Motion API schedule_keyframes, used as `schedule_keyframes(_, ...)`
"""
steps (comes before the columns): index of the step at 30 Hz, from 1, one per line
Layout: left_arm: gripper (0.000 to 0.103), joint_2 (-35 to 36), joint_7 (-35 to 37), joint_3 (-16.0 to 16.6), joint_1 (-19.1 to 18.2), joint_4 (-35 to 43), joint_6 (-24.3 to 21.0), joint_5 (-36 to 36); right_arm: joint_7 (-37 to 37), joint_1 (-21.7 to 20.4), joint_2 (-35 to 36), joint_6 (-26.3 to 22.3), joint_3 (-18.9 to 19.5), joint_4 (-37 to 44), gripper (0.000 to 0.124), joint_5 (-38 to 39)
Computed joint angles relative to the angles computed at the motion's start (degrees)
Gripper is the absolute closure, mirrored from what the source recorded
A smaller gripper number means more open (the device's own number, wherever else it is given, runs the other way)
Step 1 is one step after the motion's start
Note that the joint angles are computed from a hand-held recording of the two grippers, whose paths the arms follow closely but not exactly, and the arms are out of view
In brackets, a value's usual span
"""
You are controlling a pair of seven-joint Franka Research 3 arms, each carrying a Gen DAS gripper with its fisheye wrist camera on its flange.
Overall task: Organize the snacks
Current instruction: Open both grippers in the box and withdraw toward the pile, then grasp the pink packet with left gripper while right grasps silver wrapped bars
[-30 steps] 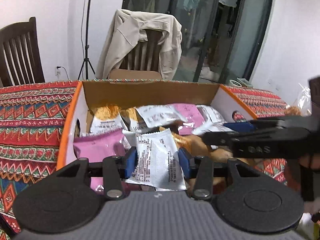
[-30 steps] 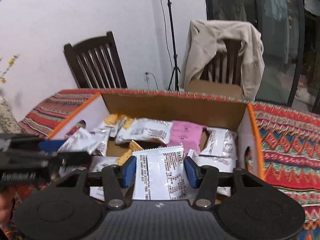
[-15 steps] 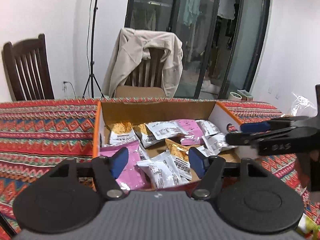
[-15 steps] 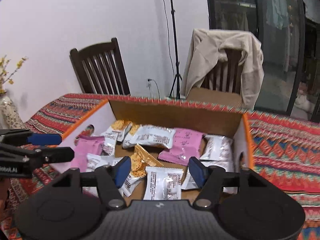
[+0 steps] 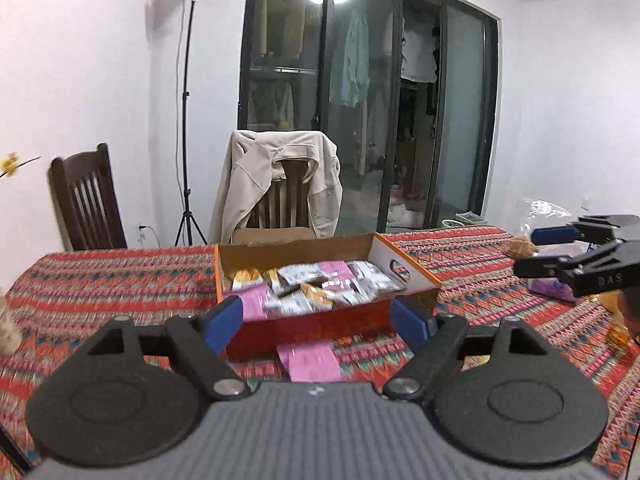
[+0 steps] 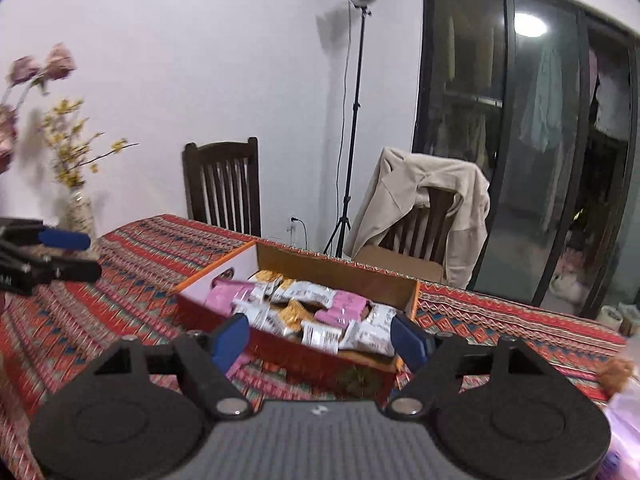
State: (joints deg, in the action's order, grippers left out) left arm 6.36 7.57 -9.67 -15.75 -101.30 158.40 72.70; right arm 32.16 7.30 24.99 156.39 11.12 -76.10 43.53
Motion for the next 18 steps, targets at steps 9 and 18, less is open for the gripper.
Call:
schedule_keyframes(9,0.018,-9.1,-23.3,-5.5,-1.5,-14.2,-3.1,8.0,-26.9,-3.5,-22.6,3.6,1.5,-32.7,0.040,28.8)
schedule_keyframes(18,0.018,-7.5,-22.1,-7.3,-3.5,-20.0,-6.0,-3.6,-25.3,2.9,-30.0,5.0,-4.4,-49.5,0.040,35.9)
